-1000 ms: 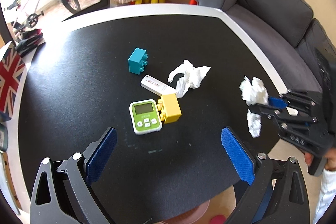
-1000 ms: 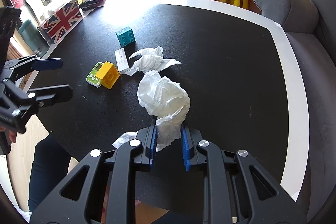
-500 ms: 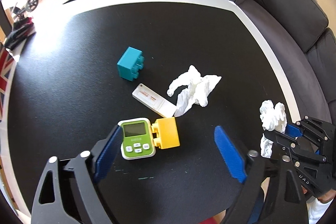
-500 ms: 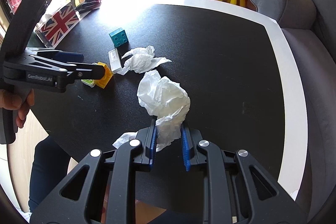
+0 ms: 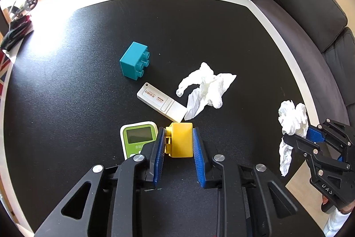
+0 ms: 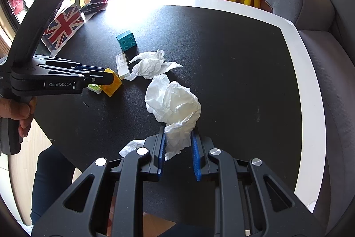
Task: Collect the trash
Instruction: 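Grasp the yellow toy block with the left gripper while the right holds the tissue, then carry both items over the pink bin and open the right gripper to drop the tissue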
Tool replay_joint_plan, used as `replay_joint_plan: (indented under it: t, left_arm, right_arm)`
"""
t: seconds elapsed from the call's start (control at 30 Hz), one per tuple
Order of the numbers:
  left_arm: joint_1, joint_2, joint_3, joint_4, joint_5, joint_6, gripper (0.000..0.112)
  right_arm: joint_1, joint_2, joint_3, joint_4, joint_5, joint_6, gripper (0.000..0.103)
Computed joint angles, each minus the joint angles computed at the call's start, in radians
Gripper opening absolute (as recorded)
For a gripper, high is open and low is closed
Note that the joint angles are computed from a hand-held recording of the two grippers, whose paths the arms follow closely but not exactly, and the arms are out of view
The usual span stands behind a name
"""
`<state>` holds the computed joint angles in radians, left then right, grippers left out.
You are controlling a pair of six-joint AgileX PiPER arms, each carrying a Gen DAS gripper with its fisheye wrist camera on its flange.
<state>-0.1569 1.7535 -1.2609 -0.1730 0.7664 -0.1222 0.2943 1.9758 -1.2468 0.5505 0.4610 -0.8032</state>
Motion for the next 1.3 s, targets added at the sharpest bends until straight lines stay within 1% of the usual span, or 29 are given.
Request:
replay_joint_plan:
  t: [0.13, 0.2, 0.37, 0.47, 0.7, 0.93, 1.1, 1.3]
  left_arm:
    - [0.005, -0.031, 0.028, -0.014, -0.017, 0.023, 0.024]
    - [0.005, -0.064, 0.061, -0.026, -0.042, 0.047, 0.024]
    - [-0.005, -0.166, 0.155, -0.001, -0.109, 0.082, 0.024]
    - [-0.007, -0.227, 0.195, 0.012, -0.122, 0.096, 0.024]
    - [-0.014, -0.376, 0.278, 0.042, -0.128, 0.103, 0.024]
    - [-0.01, -0.533, 0.381, 0.029, -0.137, 0.118, 0.024]
    - [-0.033, -0.654, 0.444, 0.042, -0.123, 0.094, 0.024]
    - [-0.104, -0.771, 0.509, 0.116, -0.104, 0.002, 0.024]
  right_arm:
    - [0.005, -0.007, 0.003, 0.0, -0.002, 0.002, 0.02]
    - [0.008, -0.014, 0.008, 0.005, -0.003, -0.001, 0.02]
    - [0.018, -0.053, 0.041, 0.051, -0.018, -0.04, 0.02]
    - [0.032, -0.076, 0.06, 0.06, -0.027, -0.045, 0.02]
    - [0.072, -0.144, 0.121, 0.101, -0.049, -0.079, 0.02]
    - [0.1, -0.218, 0.195, 0.156, -0.068, -0.129, 0.02]
    - [0.115, -0.286, 0.275, 0.23, -0.092, -0.212, 0.02]
    - [0.131, -0.371, 0.387, 0.333, -0.112, -0.329, 0.02]
